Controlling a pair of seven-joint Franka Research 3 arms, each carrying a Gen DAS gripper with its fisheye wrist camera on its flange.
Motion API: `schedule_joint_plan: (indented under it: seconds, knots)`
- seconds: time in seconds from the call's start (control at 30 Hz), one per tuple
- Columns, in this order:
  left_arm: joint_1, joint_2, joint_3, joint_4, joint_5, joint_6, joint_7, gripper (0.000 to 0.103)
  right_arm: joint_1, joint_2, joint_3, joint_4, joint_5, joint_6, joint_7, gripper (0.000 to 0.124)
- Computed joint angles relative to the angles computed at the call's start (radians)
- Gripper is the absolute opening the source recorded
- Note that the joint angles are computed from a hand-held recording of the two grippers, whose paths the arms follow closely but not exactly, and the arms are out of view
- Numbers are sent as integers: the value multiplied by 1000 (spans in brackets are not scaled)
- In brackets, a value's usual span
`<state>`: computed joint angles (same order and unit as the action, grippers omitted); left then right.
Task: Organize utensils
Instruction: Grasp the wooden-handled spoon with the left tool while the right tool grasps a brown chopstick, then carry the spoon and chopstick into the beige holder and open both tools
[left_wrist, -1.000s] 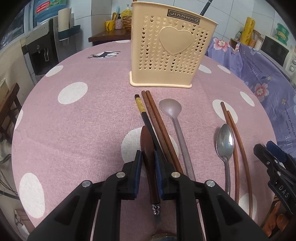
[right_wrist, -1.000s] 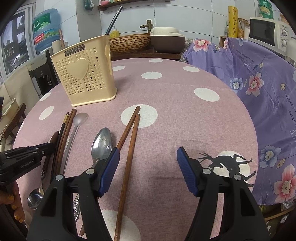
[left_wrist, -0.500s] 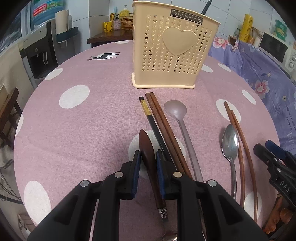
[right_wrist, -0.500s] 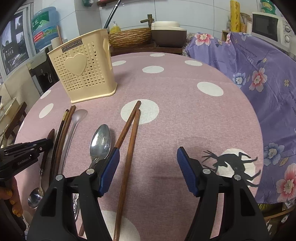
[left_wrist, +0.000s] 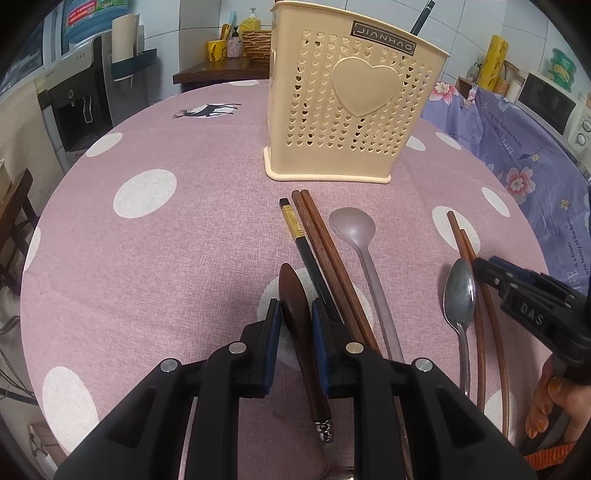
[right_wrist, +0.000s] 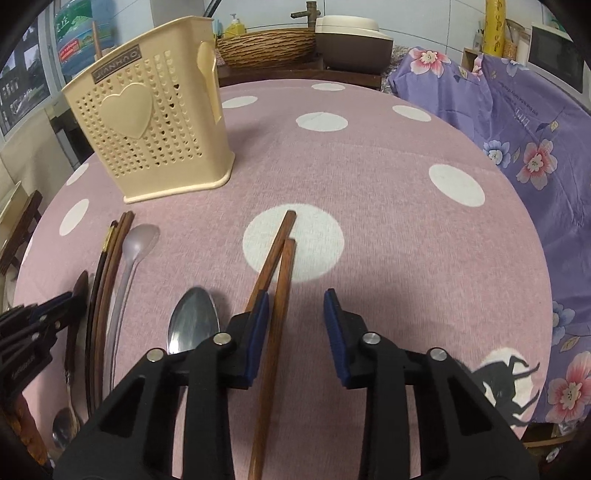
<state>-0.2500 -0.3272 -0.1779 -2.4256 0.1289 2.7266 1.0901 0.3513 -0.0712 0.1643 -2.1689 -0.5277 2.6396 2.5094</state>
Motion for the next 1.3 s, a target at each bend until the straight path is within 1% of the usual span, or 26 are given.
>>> schedule_joint_plan:
  seconds: [0.13, 0.17, 0.23, 0.3, 0.47, 0.63, 0.77, 0.87, 1.0, 1.13, 1.17, 1.23, 1.3]
  knots:
    - [5, 11, -3, 12, 6, -4, -8, 19, 7, 32, -2, 43, -39, -32, 20, 21]
    - [4, 12, -1, 13, 5, -4, -7, 19, 9, 35, -5, 46, -41, -33, 26, 20]
    - [5, 15, -1, 18, 5, -8, -6, 19, 13, 37, -13, 47, -39, -28, 33, 13]
    - [7, 18, -3, 20, 8, -8, -7, 19, 13, 34, -17, 42, -44, -21, 45, 10]
    - [13, 30, -7, 33, 19, -11, -16, 18, 13, 34, -21, 37, -45, -6, 43, 9]
    - [12, 29, 0, 29, 6, 3, -16, 17, -2, 17, -34, -6, 40, 86, 1, 8]
    - [-2, -2, 22, 3, -30, 44, 7, 17, -24, -20, -28, -50, 62, 161, -6, 8]
    - [-12, -43, 36, -17, -47, 75, 31, 16, -61, -75, -7, -90, 35, 221, 32, 8]
    - [-13, -107, 48, -36, -46, 108, 46, 16, -132, -167, 37, -133, 13, 292, 57, 8]
    - [-8, -177, 55, -56, -28, 138, 59, 16, -188, -256, 68, -170, 37, 351, 24, 8]
    - [-5, -192, 55, -59, -21, 143, 60, 16, -197, -275, 73, -180, 51, 363, 13, 8]
    - [0, -212, 55, -62, -7, 150, 62, 16, -192, -308, 61, -198, 92, 394, -27, 8]
    - [10, -223, 54, -65, 7, 160, 61, 16, -215, -335, 78, -206, 105, 407, -50, 8]
